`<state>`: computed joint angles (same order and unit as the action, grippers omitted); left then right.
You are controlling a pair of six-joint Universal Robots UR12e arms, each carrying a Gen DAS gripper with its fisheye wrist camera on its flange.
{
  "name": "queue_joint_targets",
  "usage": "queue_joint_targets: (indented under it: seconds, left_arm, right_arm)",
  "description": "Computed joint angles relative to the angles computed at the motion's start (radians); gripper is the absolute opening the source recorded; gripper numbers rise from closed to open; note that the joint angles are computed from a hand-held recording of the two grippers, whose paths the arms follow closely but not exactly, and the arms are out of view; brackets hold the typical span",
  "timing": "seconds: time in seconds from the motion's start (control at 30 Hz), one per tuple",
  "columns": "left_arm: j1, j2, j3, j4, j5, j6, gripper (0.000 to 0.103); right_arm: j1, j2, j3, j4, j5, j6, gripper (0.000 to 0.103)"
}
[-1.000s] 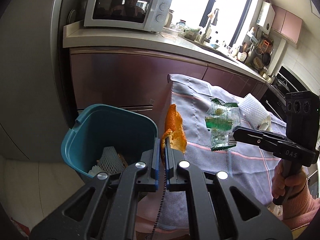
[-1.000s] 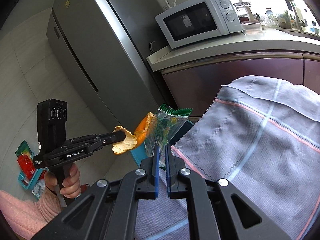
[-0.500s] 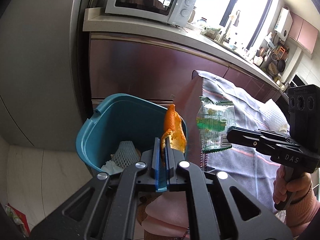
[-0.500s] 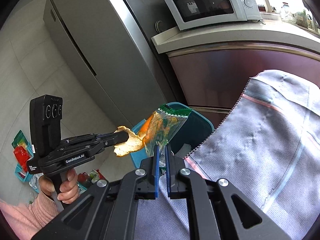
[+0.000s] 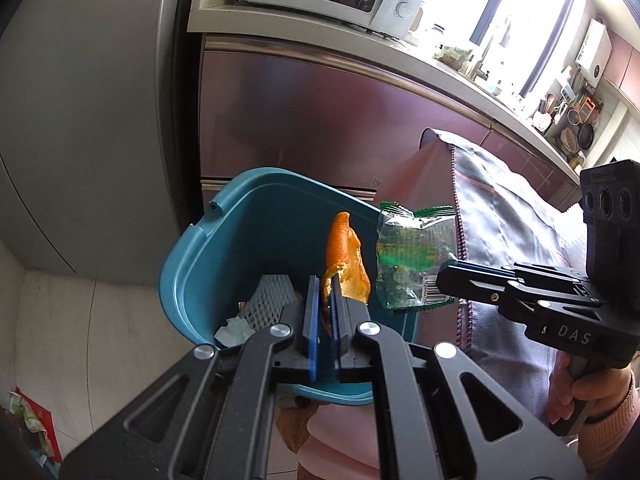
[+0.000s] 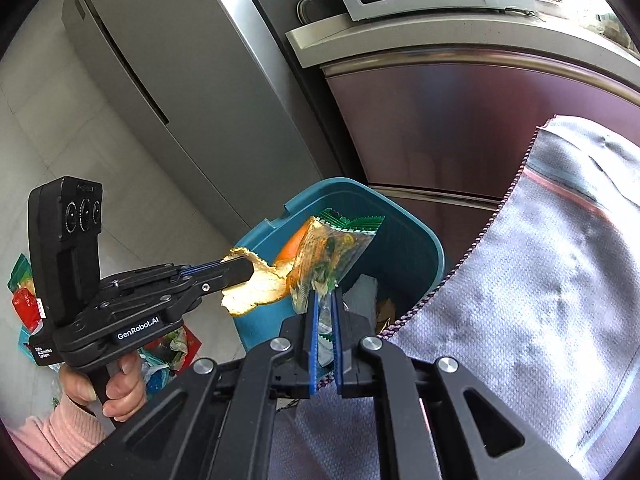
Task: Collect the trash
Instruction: 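Open both tools to drop the peel and wrapper into the bin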
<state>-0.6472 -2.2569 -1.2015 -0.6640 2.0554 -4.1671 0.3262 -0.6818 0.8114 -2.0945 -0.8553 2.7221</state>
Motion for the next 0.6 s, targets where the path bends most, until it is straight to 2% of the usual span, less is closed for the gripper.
queue_joint_targets:
  seconds: [0.33, 0.6]
  left_arm:
    - [0.017, -0.024, 0.027, -0.053, -0.023, -0.022, 0.008]
    - [0.02, -0.043, 0.048, -0.054, -0.023, -0.005, 0.008]
  right_arm:
    - [0.015, 0.049, -0.095, 0.072, -0.037, 0.021, 0.009]
    - [0.005, 0.039, -0.07, 0.045, -0.012, 0.035, 0.011]
